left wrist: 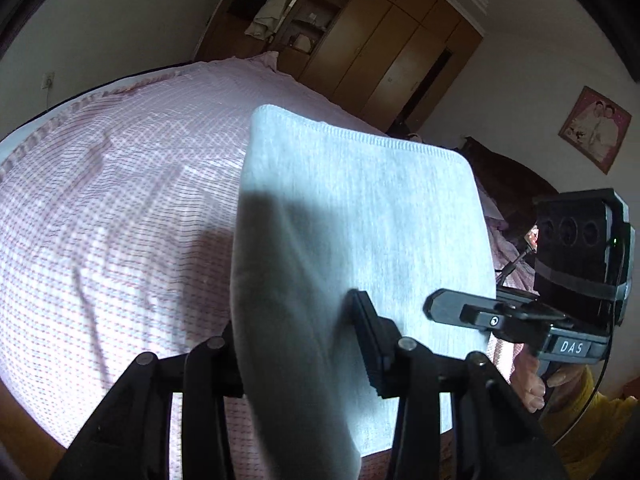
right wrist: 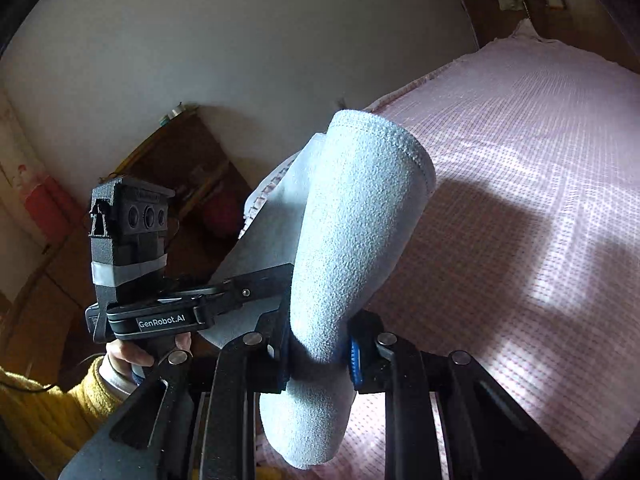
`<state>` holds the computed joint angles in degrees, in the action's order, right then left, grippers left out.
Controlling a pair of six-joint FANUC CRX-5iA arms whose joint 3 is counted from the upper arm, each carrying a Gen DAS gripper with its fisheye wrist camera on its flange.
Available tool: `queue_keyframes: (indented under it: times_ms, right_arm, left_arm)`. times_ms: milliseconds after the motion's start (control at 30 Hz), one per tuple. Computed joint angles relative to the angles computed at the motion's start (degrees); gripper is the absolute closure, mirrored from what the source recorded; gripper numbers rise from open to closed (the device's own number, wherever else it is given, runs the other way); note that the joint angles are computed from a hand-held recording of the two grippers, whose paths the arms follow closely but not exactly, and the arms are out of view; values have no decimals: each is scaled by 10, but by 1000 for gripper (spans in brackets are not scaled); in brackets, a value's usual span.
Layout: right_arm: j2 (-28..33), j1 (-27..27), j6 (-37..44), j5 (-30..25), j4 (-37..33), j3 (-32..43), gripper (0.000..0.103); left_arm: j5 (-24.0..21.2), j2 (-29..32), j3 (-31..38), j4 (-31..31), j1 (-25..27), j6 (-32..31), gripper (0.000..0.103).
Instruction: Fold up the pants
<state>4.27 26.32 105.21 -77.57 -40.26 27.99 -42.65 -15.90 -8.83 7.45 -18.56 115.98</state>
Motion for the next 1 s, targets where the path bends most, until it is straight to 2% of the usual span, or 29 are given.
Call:
queue_keyframes:
  times_ms: [133, 367, 467, 667, 700, 767, 867, 1000]
  right_arm:
    - [0, -32, 13, -23, 23, 15, 89]
    - [28, -109, 21, -79, 20, 68, 89]
    - [47, -128, 2, -83, 41, 81, 89]
    - [70, -111, -71, -40, 170, 51, 88]
    - [78, -110, -83, -39, 182, 50, 87]
    - [82, -111, -105, -29, 195, 34, 82]
    - [76, -119, -110, -11, 193, 10, 77]
    - [55, -120, -116, -7, 207, -5, 76]
  left_arm:
    - [-1, 80, 73, -2, -36, 10, 59]
    - [7, 187, 160, 62, -56, -33, 60]
    - [-22, 244, 226, 44, -65, -33, 60]
    - [-154, 348, 380, -81, -101, 19, 60]
    - [-170, 356, 390, -88, -103, 22, 59]
    - [-161, 348, 373, -83, -104, 17, 59]
    - [-172, 335, 367, -109, -119, 23, 59]
    - [-197, 328, 380, -150, -133, 27, 59]
